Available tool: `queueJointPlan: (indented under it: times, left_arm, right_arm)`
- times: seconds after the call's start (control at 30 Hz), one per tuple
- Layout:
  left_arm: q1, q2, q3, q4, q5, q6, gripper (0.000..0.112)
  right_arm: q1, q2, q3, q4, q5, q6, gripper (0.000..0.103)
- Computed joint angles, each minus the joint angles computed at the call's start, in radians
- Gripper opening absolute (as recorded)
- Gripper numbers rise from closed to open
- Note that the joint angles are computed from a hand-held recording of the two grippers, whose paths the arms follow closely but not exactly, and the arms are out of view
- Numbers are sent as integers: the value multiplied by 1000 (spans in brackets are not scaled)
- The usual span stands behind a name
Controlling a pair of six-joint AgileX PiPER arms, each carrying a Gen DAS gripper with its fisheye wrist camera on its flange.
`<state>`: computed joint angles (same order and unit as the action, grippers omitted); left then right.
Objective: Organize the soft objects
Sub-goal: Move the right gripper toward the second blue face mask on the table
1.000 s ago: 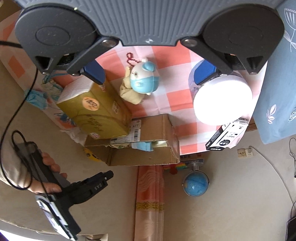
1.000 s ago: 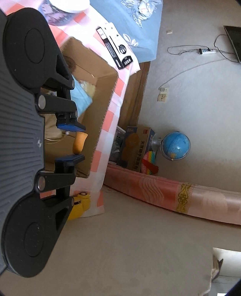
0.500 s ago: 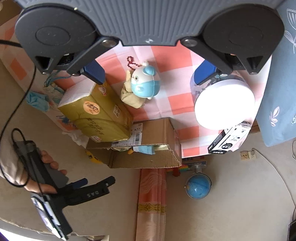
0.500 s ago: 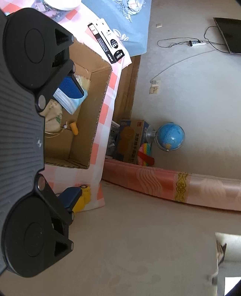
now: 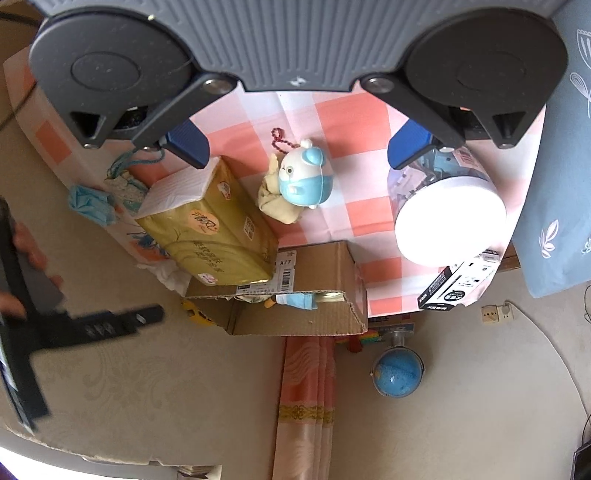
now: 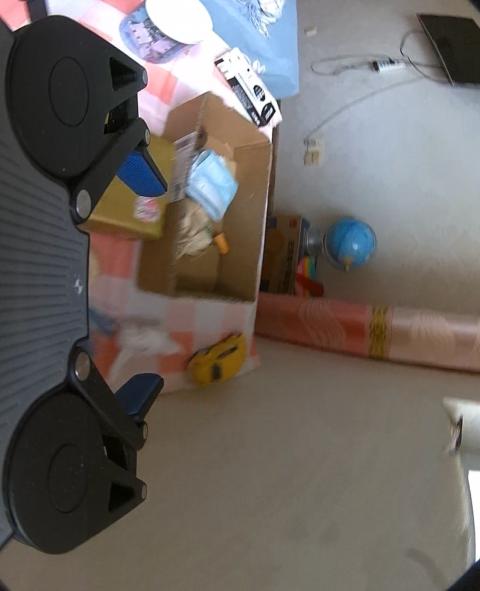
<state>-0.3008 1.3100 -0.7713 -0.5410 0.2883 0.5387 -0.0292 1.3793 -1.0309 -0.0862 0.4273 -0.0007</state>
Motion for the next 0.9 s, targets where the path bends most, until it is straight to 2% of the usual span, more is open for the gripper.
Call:
queueJointPlan:
  times: [0.17,0.33,0.47,0.67,0.8,0.9]
  left_arm:
    - [-3,-20,21,-30,-17,44,102]
    - [4,-12,23,-79,-4,94,102]
    - [-13,-3,23,-33,-16,55,102]
    - [-29,18,13,-18,-16,43,102]
    - [-40,29,9,-3,-14,37,102]
    - [-50,39,5,20,-16,21,102]
  right_arm:
    - [20,-139,186,-248,-27,298,103]
    - [42,-213,310,-444,-8,570,103]
    - [64,-245,400,-571,6,766,103]
    - [46,-233,462,-586,-15,838,103]
    - [1,-200,458,-494,-47,766,103]
    - [-9,-171,456,-500,-64,783,103]
